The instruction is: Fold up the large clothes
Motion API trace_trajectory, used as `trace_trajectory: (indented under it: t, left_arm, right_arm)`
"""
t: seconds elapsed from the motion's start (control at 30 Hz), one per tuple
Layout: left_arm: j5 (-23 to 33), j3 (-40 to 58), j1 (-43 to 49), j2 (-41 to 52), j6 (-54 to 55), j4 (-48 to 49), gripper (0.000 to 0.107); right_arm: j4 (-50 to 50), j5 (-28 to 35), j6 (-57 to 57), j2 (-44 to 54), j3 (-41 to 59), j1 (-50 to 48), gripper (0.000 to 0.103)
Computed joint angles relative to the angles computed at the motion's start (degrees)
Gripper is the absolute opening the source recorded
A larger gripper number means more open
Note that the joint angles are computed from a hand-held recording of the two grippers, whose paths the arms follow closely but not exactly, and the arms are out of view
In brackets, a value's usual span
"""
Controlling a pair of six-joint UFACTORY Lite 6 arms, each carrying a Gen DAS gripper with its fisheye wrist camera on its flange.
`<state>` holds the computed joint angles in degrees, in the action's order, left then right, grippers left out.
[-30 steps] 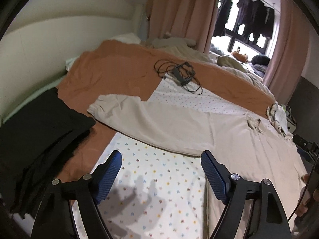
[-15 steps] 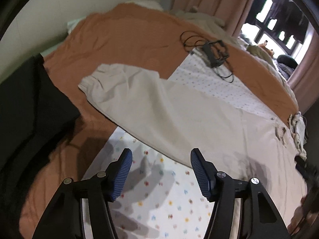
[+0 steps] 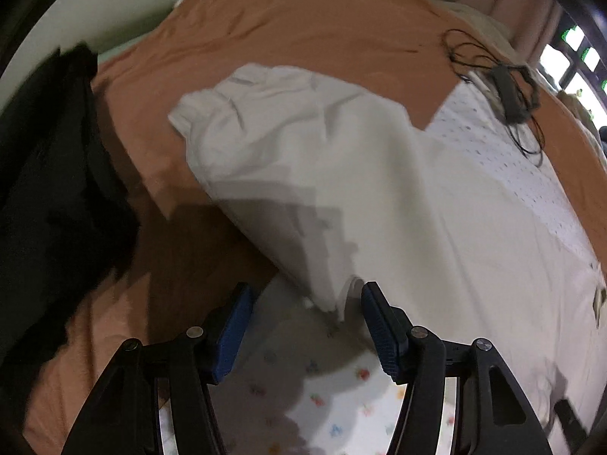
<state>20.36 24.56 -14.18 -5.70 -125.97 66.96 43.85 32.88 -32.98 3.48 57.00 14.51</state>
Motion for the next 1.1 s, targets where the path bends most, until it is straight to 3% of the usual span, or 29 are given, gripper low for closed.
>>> trace_trajectory:
  t: [0.03,0.07,0.1,0.17,0.2,0.43,0.6,0.87,1.1]
  left_arm:
    - [0.69,-0.26,0.09,0.19,-3.23,3.02,0.05]
    - [2.13,-0.1,-0.16,0.21,-4.07,3.63,0.032]
    - [2.42,0.07,-0.04,-0.16,-2.98,2.56,0.021]
    - [2.89,-0.35,0.38,-3.9,1.03,-1.74,0.006]
    - [2.93,-0.67,0.45,-5.51,1.41,-1.75,0.004]
    - [21.42,11.77,-12.53,-14.41,18.96,-13.65,0.003]
    - [33.32,25.91,-23.98,-12.17,23.35,-14.76,0.002]
    - [39.29,50.98,-35.0,3.22,29.05,-12.69,0.002]
    - [41.1,68.8,-42.27,16.95,32.86,-12.91,0.002]
  right_arm:
    - [0.9,0.58,-0.84,0.59,0.1,-0.01,0.047]
    - [1.99,1.27,-1.46,1.27,0.36,0.14,0.045]
    - [3.38,2.36,-2.2,1.63,0.47,0.27,0.043]
    - [6.88,4.23,-5.19,2.61,0.14,0.59,0.034]
    - [8.47,5.28,-6.72,3.15,0.02,0.69,0.032]
    - [16.6,10.8,-13.87,5.69,-0.71,-1.26,0.027]
    - [16.9,15.69,-12.89,2.85,-2.5,-7.96,0.027]
    - [14.58,26.43,-14.1,-9.34,-3.74,-27.29,0.028]
    - [11.35,33.09,-20.37,-11.7,-4.56,-44.66,0.029]
